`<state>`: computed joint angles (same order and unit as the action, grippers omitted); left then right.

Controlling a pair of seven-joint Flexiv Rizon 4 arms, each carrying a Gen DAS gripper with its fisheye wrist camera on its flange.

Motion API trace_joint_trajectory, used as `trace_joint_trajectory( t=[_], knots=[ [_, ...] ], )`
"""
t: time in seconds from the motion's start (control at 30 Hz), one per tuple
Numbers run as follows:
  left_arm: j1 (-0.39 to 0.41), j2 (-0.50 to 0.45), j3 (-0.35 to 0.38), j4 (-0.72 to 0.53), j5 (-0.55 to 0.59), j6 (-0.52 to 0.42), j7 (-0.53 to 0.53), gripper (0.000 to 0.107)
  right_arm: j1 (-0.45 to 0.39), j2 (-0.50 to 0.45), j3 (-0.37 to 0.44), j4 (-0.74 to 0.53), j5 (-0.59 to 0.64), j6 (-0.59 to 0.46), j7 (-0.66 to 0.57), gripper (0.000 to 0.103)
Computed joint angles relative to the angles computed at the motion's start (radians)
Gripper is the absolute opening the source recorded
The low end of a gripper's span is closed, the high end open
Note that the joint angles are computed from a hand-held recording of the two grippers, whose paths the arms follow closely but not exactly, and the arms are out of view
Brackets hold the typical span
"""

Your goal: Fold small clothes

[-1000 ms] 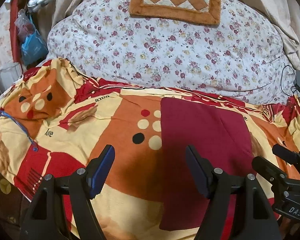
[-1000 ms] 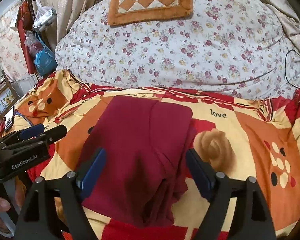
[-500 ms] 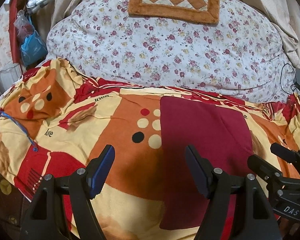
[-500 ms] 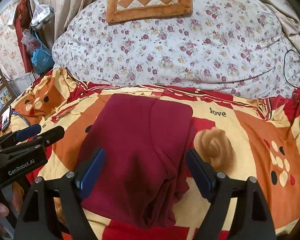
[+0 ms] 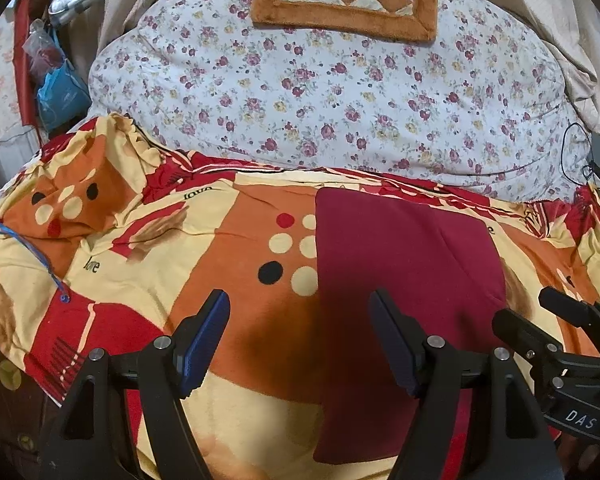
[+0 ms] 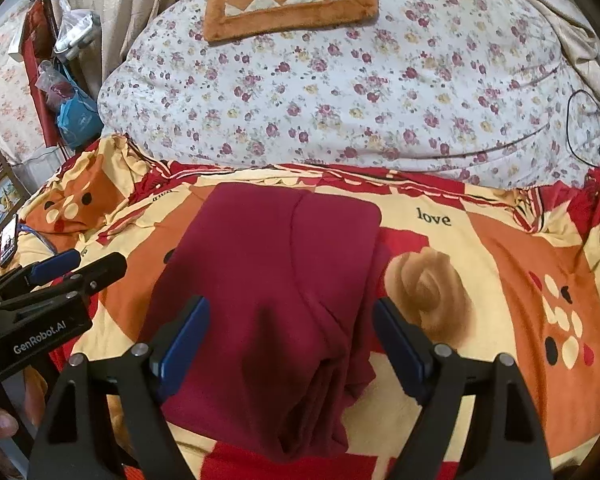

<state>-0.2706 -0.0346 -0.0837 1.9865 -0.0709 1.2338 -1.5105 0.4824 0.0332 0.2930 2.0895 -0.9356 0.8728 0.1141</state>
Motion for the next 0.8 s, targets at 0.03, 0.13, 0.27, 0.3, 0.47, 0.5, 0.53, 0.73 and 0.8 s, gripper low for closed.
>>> trace_joint_trajectory(
  t=[0.03,0.13,0.27,0.3,0.47,0.5,0.53,0.73,0.8],
  knots=[
    [0.0,-0.003,-0.001,-0.001,0.0,0.0,0.0,0.064,0.0,-0.001,-0.001,0.0,0.004,0.002,-0.002,0.087],
    [-0.001,-0.006,-0.001,-0.005,0.007,0.0,-0.005,0.064,-0.001,-0.004,-0.002,-0.001,0.011,0.004,-0.003,0.087],
    [-0.001,-0.009,-0.002,-0.007,0.002,-0.002,-0.005,0.064,-0.002,-0.009,-0.005,-0.002,0.007,0.013,0.001,0.087],
    [-0.001,-0.012,-0.003,-0.009,-0.002,-0.002,-0.003,0.064,-0.002,-0.01,-0.005,-0.003,0.008,0.01,-0.002,0.087],
    [-0.003,-0.019,-0.002,-0.013,-0.003,0.0,-0.001,0.064,-0.002,-0.015,-0.009,-0.006,0.017,0.018,-0.006,0.087],
    [-0.003,-0.023,-0.002,-0.016,-0.004,-0.001,0.002,0.064,-0.003,-0.016,-0.01,-0.007,0.018,0.02,-0.007,0.087],
    [-0.002,-0.026,-0.003,-0.019,-0.007,-0.002,0.005,0.064,-0.003,-0.019,-0.011,-0.008,0.02,0.023,-0.009,0.087],
    [-0.003,-0.036,-0.001,-0.027,0.002,-0.002,0.0,0.064,-0.005,-0.026,-0.017,-0.009,0.03,0.033,-0.019,0.087],
    [-0.002,-0.048,0.0,-0.038,0.011,-0.006,-0.006,0.064,-0.006,-0.027,-0.018,-0.007,0.032,0.037,-0.019,0.087]
  ],
)
